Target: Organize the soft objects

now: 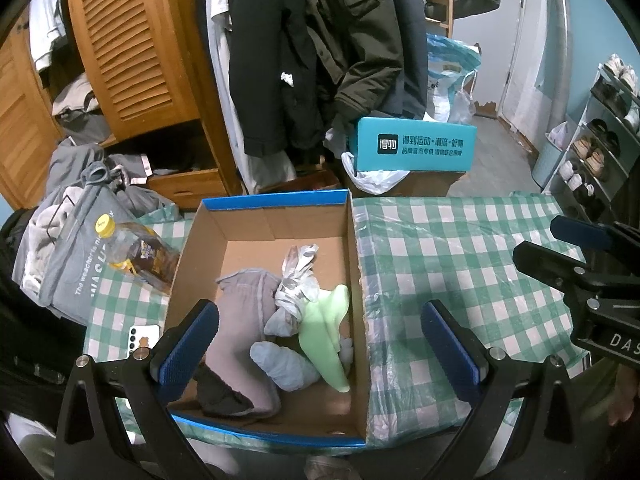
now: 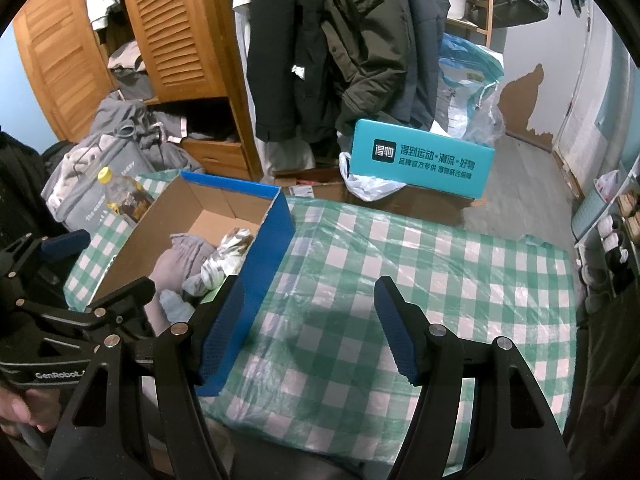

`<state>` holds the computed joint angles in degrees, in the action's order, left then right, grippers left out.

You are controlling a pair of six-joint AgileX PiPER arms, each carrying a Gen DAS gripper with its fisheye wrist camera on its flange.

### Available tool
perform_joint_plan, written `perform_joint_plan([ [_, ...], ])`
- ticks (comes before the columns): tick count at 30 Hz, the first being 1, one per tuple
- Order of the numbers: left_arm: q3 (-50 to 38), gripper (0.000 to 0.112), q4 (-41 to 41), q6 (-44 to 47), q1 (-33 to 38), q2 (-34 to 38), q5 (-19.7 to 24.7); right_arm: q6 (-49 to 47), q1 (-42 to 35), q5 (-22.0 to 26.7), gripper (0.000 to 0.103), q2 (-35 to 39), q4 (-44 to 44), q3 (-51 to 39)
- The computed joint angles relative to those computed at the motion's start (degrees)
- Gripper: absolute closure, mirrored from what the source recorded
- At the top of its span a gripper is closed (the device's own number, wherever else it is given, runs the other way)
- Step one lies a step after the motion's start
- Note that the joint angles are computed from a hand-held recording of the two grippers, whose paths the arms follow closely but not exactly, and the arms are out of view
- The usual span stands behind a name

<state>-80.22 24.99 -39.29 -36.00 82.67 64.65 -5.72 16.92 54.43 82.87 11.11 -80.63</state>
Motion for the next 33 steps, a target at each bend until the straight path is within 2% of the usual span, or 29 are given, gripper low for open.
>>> perform_joint_plan([
  [33,-0.4,0.01,-1.4,1.6,1.1,-0.3,0.5,0.5,0.4,0.3,0.036,0.1,-0.6,-0.4],
])
